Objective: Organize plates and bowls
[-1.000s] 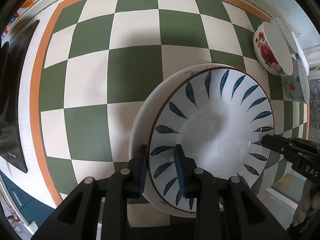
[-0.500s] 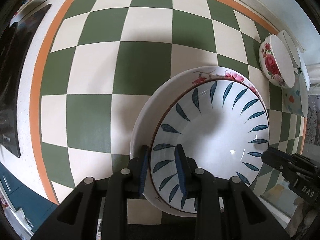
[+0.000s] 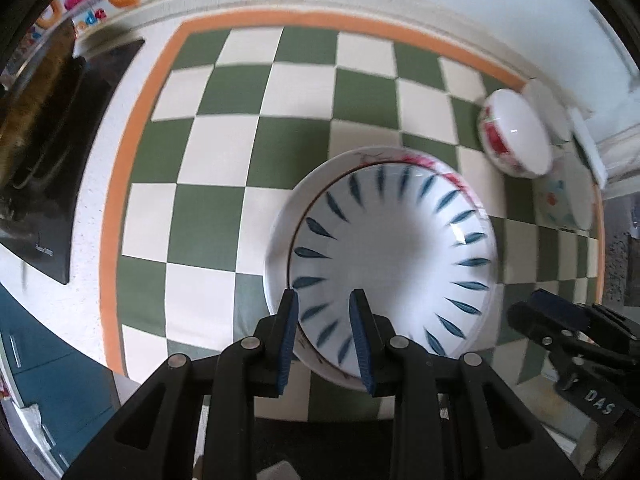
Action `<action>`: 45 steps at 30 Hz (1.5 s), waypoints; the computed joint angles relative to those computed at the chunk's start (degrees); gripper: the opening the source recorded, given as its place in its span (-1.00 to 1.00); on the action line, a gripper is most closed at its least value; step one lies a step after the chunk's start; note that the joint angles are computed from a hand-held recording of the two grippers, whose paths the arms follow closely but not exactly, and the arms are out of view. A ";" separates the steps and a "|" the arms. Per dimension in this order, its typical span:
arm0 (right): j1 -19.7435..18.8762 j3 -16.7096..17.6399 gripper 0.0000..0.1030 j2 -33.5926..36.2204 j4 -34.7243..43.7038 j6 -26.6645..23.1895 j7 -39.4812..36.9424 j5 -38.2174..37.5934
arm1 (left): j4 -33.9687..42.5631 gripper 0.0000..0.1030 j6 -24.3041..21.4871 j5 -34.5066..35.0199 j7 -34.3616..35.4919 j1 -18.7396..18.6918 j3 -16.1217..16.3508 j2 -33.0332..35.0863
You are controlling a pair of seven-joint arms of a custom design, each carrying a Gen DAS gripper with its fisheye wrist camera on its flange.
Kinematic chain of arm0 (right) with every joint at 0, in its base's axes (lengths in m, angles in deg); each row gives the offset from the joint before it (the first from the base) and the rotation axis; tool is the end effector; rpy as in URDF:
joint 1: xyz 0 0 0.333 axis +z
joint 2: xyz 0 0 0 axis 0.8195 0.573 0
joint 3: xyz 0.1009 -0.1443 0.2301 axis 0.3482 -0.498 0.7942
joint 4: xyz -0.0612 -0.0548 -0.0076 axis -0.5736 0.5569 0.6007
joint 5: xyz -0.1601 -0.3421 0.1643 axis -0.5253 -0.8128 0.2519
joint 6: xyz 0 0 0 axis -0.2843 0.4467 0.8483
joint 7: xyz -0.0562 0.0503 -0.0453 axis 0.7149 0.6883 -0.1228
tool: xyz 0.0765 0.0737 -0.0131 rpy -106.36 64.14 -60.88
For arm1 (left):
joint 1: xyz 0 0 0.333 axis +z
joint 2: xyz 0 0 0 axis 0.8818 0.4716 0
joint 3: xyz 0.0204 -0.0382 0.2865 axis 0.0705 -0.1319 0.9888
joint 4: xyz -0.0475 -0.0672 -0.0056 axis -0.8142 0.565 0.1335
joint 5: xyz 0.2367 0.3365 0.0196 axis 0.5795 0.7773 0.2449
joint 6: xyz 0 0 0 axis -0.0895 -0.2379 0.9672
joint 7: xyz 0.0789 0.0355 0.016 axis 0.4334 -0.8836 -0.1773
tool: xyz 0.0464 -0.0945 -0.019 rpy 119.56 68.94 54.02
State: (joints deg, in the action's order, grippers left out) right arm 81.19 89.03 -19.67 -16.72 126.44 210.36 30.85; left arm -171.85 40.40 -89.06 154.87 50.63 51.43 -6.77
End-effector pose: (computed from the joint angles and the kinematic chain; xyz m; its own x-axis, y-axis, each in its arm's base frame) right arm 0.5713 0.3805 0.5146 -0.0859 -0.9607 -0.2638 -0.9929 0.1045 -0.0572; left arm 0.5527 -0.2372 0.5798 -0.0962 -0.9908 0.0948 -0.9901 0.0855 -0.1110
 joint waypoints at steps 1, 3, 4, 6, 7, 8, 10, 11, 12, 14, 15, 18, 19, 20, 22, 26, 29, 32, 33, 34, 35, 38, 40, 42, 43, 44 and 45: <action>0.33 0.00 -0.10 -0.94 -0.63 0.42 0.48 -0.57 | -0.72 -0.52 0.50 0.16 0.37 -0.02 -0.03 -1.23; 1.07 0.01 0.01 -2.89 -1.90 1.08 1.82 -2.18 | -2.25 -0.45 1.59 0.22 0.83 -0.11 -0.09 -3.78; 1.55 0.07 0.08 -3.94 -2.40 1.40 2.72 -3.27 | -2.88 -0.42 1.98 0.04 1.25 -0.07 -0.03 -5.01; 2.07 0.24 0.20 -5.82 -3.59 2.00 4.20 -4.62 | -3.08 -0.34 2.57 0.10 1.62 0.00 0.03 -6.35; 2.43 0.40 0.26 -6.96 -4.25 2.46 5.39 -5.31 | -3.13 -0.32 2.92 0.00 1.81 0.03 0.06 -6.82; 2.58 0.54 0.33 -7.49 -4.43 2.61 6.04 -5.69 | -4.05 -0.32 3.17 -0.42 2.24 0.14 0.24 -8.30; 3.09 0.89 0.45 -9.28 -5.53 3.62 8.03 -6.77 | -5.50 -0.12 3.49 -0.89 2.65 0.23 0.38 -10.53; 3.39 1.13 0.50 -10.10 -6.00 4.07 9.01 -7.41 | -6.13 -0.01 3.64 -1.00 2.89 0.26 0.42 -11.53; 3.89 1.45 0.53 -10.71 -5.78 3.67 10.26 -8.60 | -7.17 0.22 3.87 -0.84 3.10 0.34 0.48 -13.03; 4.58 1.91 0.65 -11.58 -5.61 3.11 12.00 -10.50 | -8.69 0.54 4.37 -0.89 3.50 0.43 0.61 -15.11; 5.07 2.21 0.67 -12.00 -5.38 2.76 12.87 -11.90 | -9.87 0.58 4.75 -0.95 3.79 0.48 0.74 -16.70; 6.35 2.99 0.75 -12.61 -4.25 1.00 14.91 -15.12 | -11.90 0.67 5.24 -0.88 4.38 0.57 0.83 -19.50; 6.62 3.19 0.76 -13.12 -4.47 0.97 15.55 -15.35 | -12.64 0.80 5.41 -0.95 4.56 0.55 0.88 -20.59; 6.88 3.40 0.77 -13.74 -4.84 1.13 16.36 -15.54 | -13.26 0.81 5.56 -1.22 4.73 0.51 0.97 -21.51; 7.51 3.95 0.80 -14.74 -5.02 0.51 17.76 -17.19 | -14.66 0.81 5.81 -1.75 5.10 0.39 1.16 -23.58; 8.79 5.02 0.84 -16.06 -4.57 -1.35 20.49 -20.68 | -16.27 0.81 5.76 -1.97 5.66 0.31 1.22 -26.58; 9.50 5.68 0.86 -16.64 -3.91 -2.38 21.36 -22.38 | -16.90 0.81 5.55 -2.44 5.63 0.22 1.36 -28.18; 10.09 6.16 0.87 -16.75 -3.20 -3.23 21.92 -23.80 | -17.11 0.81 6.04 -2.11 5.37 0.28 1.07 -29.09; 10.14 6.15 0.87 -16.98 -3.34 -3.08 22.15 -23.63 | -16.98 0.81 6.14 -2.07 5.26 0.27 1.02 -29.10; 10.05 6.07 0.87 -17.54 -4.09 -2.51 22.18 -23.06 | -16.81 0.81 6.28 -2.25 5.30 0.17 1.05 -28.97; 9.94 6.04 0.87 -17.69 -4.31 -2.21 22.25 -22.74 | -16.37 0.81 6.21 -2.23 5.04 0.18 0.92 -28.58; 8.88 5.58 0.88 -20.24 -8.13 1.09 22.49 -20.85 | -15.28 0.82 6.66 -1.89 4.42 0.15 0.45 -27.04; 7.45 4.74 0.88 -23.27 -12.99 5.51 22.47 -18.04 | -13.76 0.81 6.90 -1.50 3.35 0.13 -0.12 -24.81; 5.84 4.05 0.88 -25.42 -16.77 8.88 21.96 -15.54 | -11.36 0.82 7.52 -0.63 1.95 0.07 -0.97 -21.32; 5.01 3.72 0.88 -26.44 -18.67 10.50 21.80 -14.49 | -10.20 0.81 7.66 -0.44 1.50 -0.08 -1.15 -19.80; 4.03 3.13 0.88 -27.41 -20.63 12.02 21.43 -13.20 | -8.43 0.81 7.81 0.10 0.68 -0.23 -1.59 -17.53; 2.94 2.28 0.88 -28.26 -22.71 13.89 20.69 -11.50 | -5.50 0.81 7.81 1.05 -0.55 -0.42 -2.27 -14.02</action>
State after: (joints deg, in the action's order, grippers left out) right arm 84.14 91.31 -47.93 -39.43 140.32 231.05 19.35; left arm -177.35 48.21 -88.02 154.32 50.21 49.16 -20.79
